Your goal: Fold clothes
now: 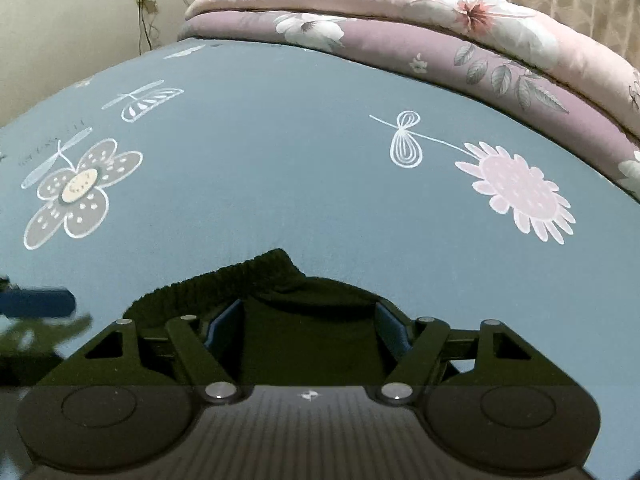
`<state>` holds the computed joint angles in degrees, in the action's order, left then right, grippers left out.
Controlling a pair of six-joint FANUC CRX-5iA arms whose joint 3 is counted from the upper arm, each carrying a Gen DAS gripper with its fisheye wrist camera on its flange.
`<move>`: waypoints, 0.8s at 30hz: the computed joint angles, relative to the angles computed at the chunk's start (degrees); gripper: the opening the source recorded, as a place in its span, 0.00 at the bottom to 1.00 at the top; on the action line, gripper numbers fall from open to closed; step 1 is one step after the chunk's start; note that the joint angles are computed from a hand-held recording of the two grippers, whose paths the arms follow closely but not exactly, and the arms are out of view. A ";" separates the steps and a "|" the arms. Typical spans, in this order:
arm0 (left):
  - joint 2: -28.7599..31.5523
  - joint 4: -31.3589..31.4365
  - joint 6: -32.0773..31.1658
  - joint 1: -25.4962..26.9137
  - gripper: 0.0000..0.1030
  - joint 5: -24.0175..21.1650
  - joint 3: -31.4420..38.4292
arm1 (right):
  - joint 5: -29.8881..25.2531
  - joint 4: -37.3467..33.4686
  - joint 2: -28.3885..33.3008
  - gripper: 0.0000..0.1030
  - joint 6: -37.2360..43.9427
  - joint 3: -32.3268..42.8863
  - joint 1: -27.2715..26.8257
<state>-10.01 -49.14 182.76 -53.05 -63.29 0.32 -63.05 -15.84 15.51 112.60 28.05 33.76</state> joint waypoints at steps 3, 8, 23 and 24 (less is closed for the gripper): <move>0.60 0.76 -2.26 0.23 0.74 0.87 0.49 | -1.78 0.07 -2.16 0.75 0.91 -0.39 -1.21; 1.25 0.70 -2.61 -0.18 0.75 0.61 1.24 | -7.63 3.59 -8.90 0.77 0.46 -3.73 -4.94; 9.49 4.17 -17.37 -1.58 0.77 -2.14 10.75 | -21.49 14.69 -40.31 0.80 -18.10 -29.46 -14.10; 10.24 4.27 -18.59 -1.91 0.77 -2.27 11.68 | -22.00 13.91 -41.80 0.80 -18.56 -29.77 -14.96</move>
